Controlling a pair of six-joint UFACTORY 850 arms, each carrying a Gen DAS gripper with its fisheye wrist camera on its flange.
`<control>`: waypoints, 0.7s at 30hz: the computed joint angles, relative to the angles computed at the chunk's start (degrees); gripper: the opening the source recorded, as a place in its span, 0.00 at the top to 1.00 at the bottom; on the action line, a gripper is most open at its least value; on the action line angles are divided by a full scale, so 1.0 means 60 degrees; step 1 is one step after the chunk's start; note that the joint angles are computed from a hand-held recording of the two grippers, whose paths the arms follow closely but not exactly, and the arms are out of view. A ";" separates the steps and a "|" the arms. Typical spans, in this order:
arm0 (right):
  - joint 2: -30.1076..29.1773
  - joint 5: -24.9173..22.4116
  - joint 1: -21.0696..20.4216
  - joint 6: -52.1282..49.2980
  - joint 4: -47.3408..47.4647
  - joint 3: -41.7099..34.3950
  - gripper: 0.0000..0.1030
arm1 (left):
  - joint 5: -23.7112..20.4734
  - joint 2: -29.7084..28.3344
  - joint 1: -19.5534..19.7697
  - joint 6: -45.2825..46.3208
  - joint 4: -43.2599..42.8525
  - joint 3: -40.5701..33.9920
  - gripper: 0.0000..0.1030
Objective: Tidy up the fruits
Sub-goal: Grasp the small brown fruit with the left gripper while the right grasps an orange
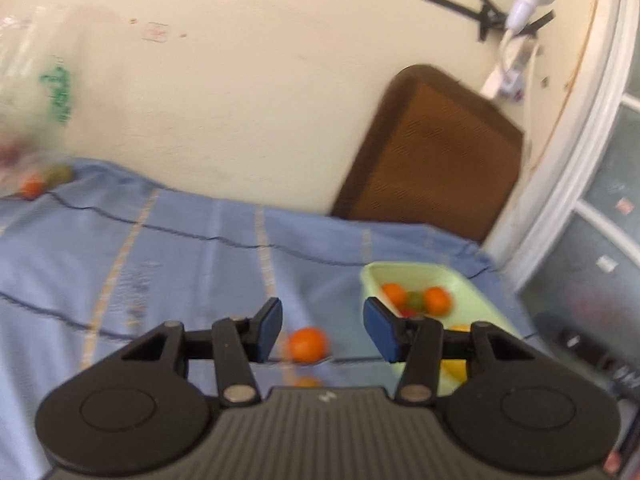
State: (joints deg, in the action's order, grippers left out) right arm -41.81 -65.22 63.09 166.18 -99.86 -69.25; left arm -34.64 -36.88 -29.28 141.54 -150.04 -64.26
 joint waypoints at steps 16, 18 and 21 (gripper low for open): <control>-0.1582 0.3199 -0.0951 -0.4141 -0.0133 -0.3171 0.62 | 0.0961 -0.0713 -0.0589 0.2646 -0.1060 -0.0253 0.78; -0.1876 0.3673 -0.1116 -0.4915 0.0245 -0.3710 0.62 | 0.0688 -0.0502 -0.0507 0.2765 -0.1153 0.0101 0.78; -0.2513 0.3956 -0.1242 -0.6684 0.1361 -0.4731 0.62 | 0.0250 -0.0140 -0.0303 0.2809 -0.1406 0.0754 0.78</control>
